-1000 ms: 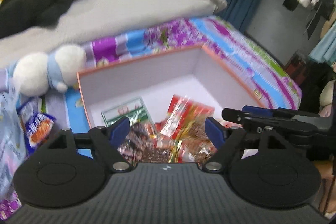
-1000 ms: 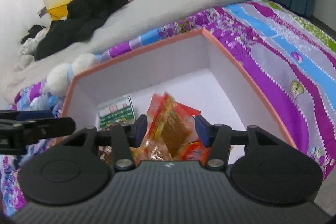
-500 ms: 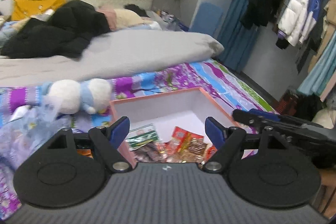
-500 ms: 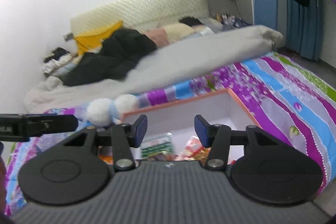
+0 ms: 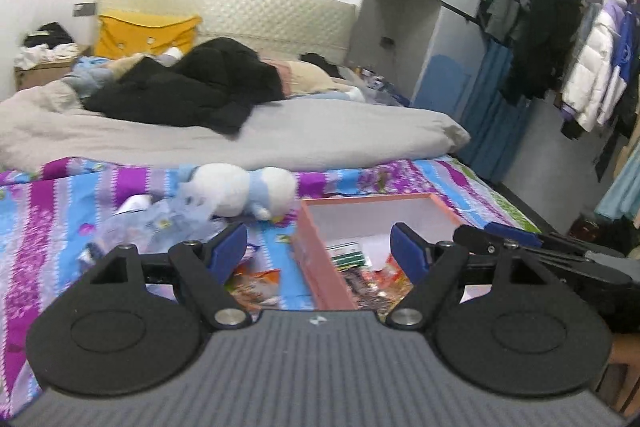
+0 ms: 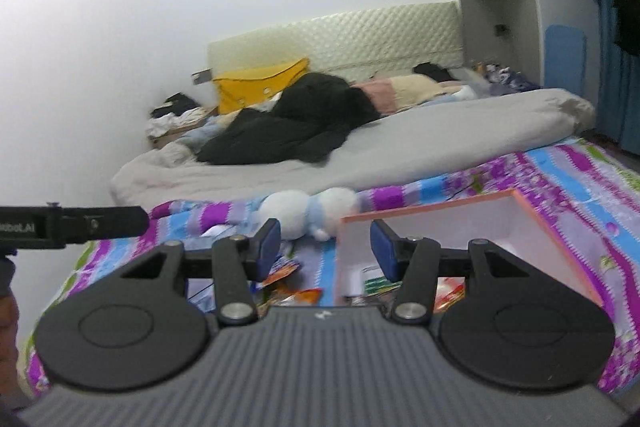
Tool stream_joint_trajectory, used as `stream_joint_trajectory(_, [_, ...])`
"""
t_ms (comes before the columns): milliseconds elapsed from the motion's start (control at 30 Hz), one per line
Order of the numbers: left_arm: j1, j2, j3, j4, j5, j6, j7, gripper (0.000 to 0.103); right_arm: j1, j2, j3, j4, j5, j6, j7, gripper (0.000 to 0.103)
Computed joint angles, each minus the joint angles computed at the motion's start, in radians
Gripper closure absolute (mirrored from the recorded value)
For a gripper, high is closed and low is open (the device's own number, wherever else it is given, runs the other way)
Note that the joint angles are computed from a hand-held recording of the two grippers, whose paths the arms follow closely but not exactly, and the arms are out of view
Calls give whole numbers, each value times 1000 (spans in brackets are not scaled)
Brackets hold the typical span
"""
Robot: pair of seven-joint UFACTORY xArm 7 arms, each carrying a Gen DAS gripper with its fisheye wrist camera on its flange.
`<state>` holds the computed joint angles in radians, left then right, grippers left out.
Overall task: Organize snacks
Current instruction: 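Withdraw both open tools from the pink box toward the remaining snacks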
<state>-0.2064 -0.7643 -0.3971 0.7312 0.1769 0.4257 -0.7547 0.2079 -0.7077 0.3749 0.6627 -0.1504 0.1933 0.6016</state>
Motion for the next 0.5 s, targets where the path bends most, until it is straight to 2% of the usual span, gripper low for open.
stream_joint_trajectory(200, [-32,-143,23,-125,-19,36,-3,21,1,-13,83,-25,-6,1,70,50])
stream_joint_trajectory(333, [-40,-213,22,-210,-37,31,-25,21,45,-25,103,-54,7,-2,122,50])
stream_joint_trajectory(500, [-63,-291,36,-309,-63,31,-49,21,56,-32,157,-76,-10,1,186,50])
